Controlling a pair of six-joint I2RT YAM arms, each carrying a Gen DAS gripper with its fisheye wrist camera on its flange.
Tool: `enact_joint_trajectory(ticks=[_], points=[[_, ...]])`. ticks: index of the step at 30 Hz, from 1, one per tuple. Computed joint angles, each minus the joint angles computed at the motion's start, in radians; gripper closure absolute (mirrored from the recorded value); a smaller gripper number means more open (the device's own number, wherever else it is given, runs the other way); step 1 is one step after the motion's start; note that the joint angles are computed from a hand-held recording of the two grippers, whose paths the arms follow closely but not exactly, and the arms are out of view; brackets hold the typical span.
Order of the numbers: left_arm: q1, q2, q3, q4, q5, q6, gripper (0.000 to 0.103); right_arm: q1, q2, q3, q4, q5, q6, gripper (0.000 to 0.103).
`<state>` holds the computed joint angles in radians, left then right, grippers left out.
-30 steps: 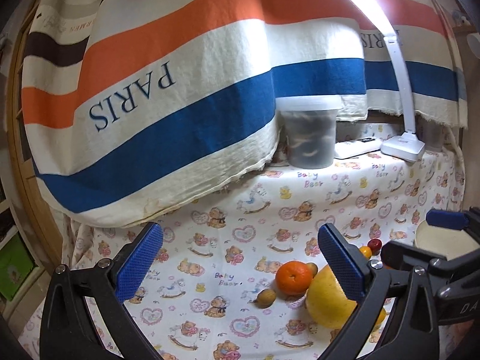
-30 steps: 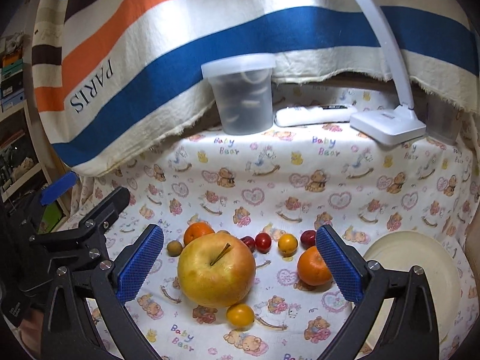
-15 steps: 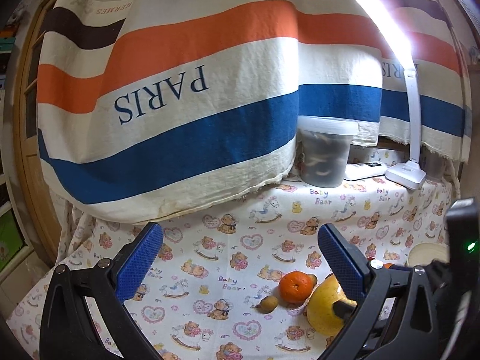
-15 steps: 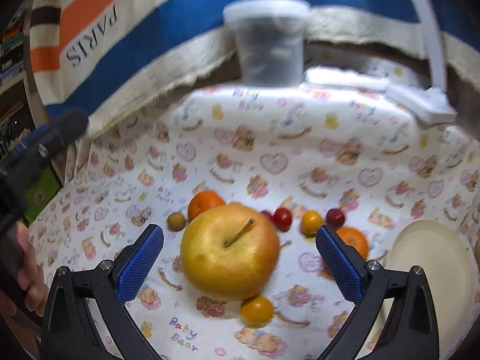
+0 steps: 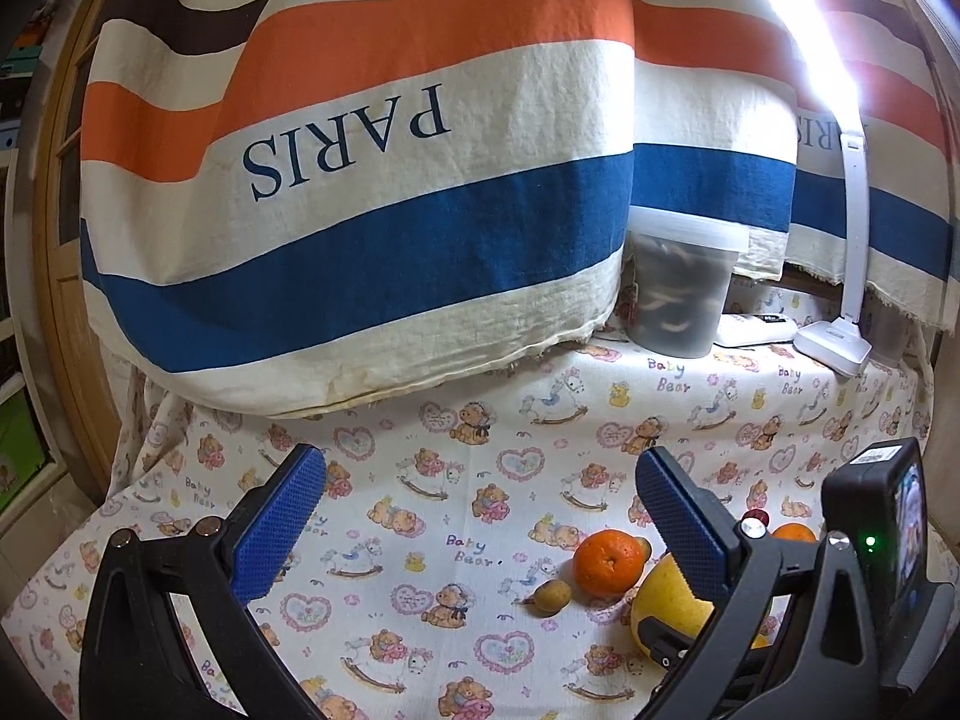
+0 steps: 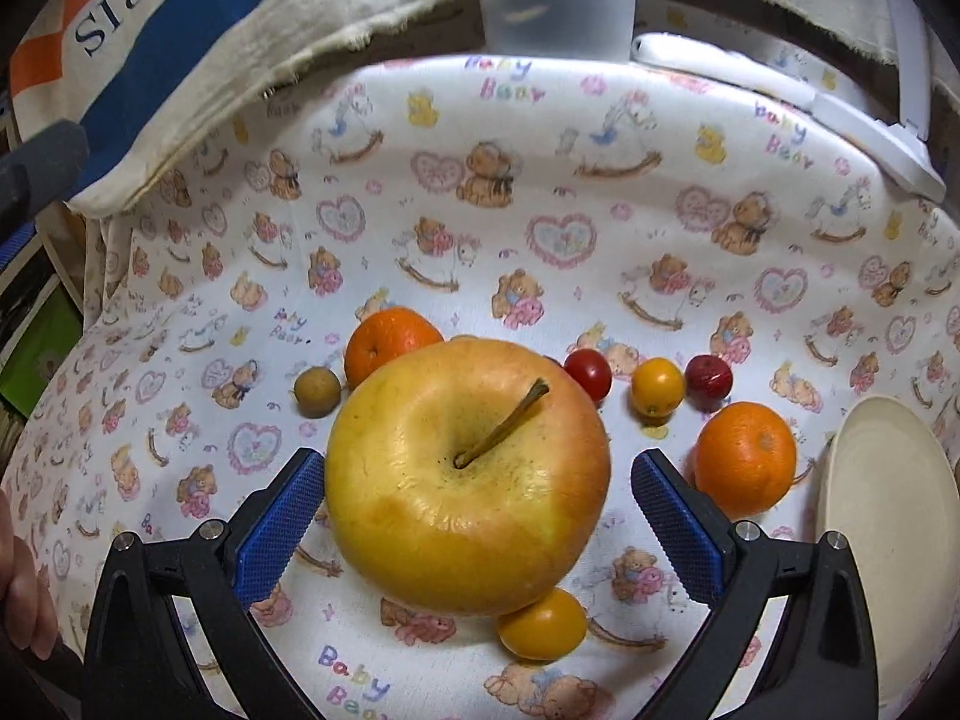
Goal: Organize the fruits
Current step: 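Close the right tool around the large yellow apple while the left tool approaches a small yellow tangerine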
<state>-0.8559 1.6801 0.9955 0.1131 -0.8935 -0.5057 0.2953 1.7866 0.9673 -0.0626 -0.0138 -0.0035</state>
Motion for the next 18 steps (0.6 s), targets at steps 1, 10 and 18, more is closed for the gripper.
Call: enact_joint_trajectory(ticks=[1, 10, 18], points=[[-0.002, 0.001, 0.001, -0.001, -0.002, 0.002, 0.001, -0.005, 0.009, 0.009, -0.009, -0.017, 0.005, 0.003], [0.007, 0.005, 0.009, -0.021, 0.009, -0.006, 0.001, -0.014, 0.007, 0.003, -0.011, -0.06, 0.007, 0.011], [-0.022, 0.021, 0.033, -0.023, -0.009, 0.032, 0.001, -0.036, -0.089, -0.071, 0.015, -0.023, 0.039, 0.012]])
